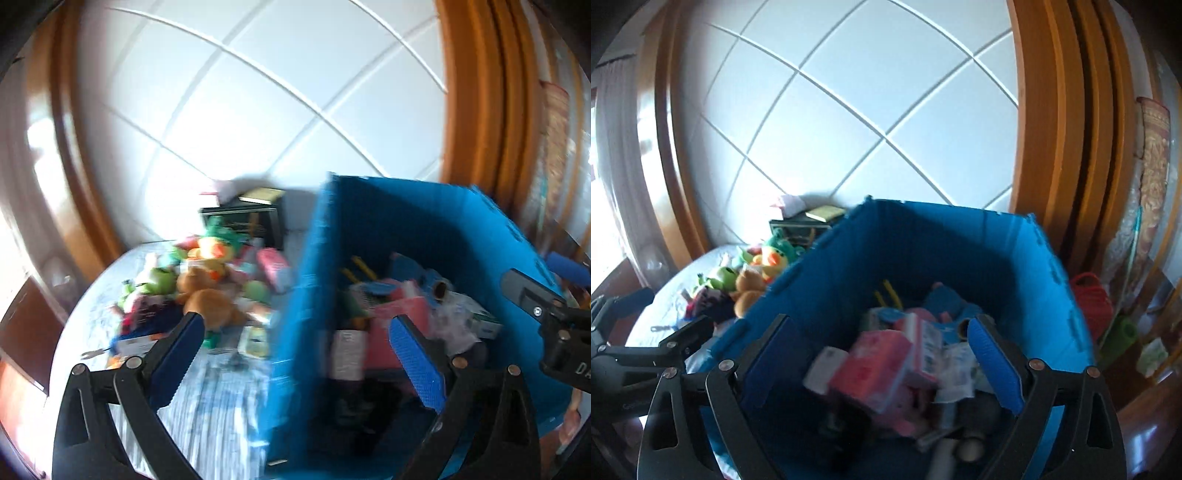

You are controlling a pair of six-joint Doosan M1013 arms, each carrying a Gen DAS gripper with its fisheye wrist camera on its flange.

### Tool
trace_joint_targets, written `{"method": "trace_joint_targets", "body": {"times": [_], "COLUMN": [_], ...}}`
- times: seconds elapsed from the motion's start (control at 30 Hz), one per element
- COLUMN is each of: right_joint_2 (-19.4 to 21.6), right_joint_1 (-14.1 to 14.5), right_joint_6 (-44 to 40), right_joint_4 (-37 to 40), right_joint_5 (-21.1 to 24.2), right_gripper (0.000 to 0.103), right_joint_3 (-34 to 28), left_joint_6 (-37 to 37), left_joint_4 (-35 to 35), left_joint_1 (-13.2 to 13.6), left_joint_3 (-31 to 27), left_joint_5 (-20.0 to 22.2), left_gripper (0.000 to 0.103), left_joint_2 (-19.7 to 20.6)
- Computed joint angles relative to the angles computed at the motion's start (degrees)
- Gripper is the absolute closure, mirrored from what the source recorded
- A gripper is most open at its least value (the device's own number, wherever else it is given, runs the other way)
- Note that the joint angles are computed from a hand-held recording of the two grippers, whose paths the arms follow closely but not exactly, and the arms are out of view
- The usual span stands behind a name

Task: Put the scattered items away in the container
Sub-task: 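Withdraw both open tools from the crate toward the table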

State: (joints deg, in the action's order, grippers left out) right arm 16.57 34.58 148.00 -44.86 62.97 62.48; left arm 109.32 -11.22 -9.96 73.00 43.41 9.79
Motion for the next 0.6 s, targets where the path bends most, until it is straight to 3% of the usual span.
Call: {"method": "trace_joint_targets", "body": {"times": [0.17, 0.33, 0.43, 0.6], "right_joint_2": [4.8, 10.6, 15.1, 23.8], "right_joint_1": [3.3, 6.2, 7.8, 9.5], "right_joint_6": [1.6, 2.2, 3.4, 2.9], "right_joint_4": [-1.7, -1.1, -0.9, 2.5], "right_joint_5": [-0.5, -1.7, -2.6, 0.3], "right_gripper": [0.007, 0.003, 0.002, 0.002], "right_joint_3": [-5.6, -13.2, -19.2, -31.0], "left_joint_6": [2.4, 9.6, 12.4, 17.8], "left_joint_4": [-4.7, -12.2, -13.6, -16.2], "left_joint_1": [5.9, 13.7, 18.2, 24.6], "left_joint_3": [1.4, 0.9, 0.1, -1.3], "left_joint_5": [-1.9, -1.1, -1.4, -3.4], "left_gripper": [0.001, 0.001, 0.001, 0.001], "left_joint_2": [-0.4, 1.4, 3.0, 6.4]}}
